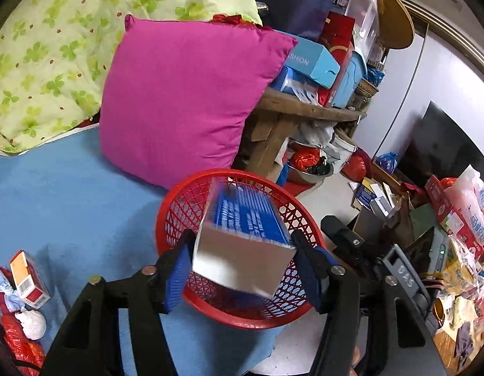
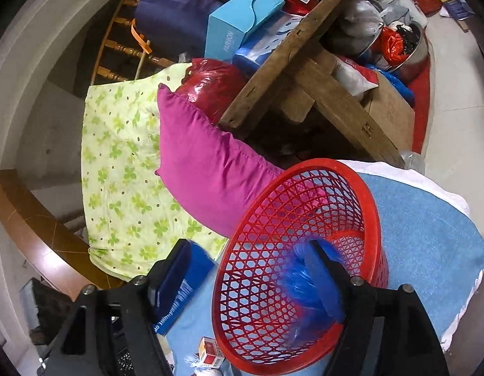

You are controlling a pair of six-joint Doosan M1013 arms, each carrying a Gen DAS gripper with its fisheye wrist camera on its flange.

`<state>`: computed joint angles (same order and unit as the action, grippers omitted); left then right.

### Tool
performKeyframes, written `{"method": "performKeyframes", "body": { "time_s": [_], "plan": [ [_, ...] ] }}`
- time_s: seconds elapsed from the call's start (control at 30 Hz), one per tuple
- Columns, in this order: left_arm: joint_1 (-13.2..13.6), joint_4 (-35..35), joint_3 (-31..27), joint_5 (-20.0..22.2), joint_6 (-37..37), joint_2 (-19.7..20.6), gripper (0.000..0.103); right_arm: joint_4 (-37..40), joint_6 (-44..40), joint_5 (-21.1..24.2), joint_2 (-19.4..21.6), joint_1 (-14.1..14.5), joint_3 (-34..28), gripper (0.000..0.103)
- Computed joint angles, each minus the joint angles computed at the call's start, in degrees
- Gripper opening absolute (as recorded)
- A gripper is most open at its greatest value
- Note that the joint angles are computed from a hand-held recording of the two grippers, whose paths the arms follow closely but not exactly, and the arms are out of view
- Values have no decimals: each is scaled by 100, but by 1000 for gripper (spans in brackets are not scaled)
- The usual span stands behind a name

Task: Collect trash
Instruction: 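Carry both items over the red mesh basket and open both tools to drop them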

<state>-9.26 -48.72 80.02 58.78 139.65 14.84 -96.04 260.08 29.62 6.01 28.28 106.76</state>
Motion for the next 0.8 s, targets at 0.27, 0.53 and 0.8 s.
{"method": "performKeyframes", "body": {
  "time_s": [0.27,0.53,0.8],
  "plan": [
    [161,-277,122,78,306,-27,68,200,-644,410,36,180,-139,78],
    [699,-621,720,-864,727,-374,75,7,-1848,922,282,571,-619,78],
    [1119,-333,1077,-1379,388,-435,77,-252,-1626,1201,372,701,-679,78]
  ]
}}
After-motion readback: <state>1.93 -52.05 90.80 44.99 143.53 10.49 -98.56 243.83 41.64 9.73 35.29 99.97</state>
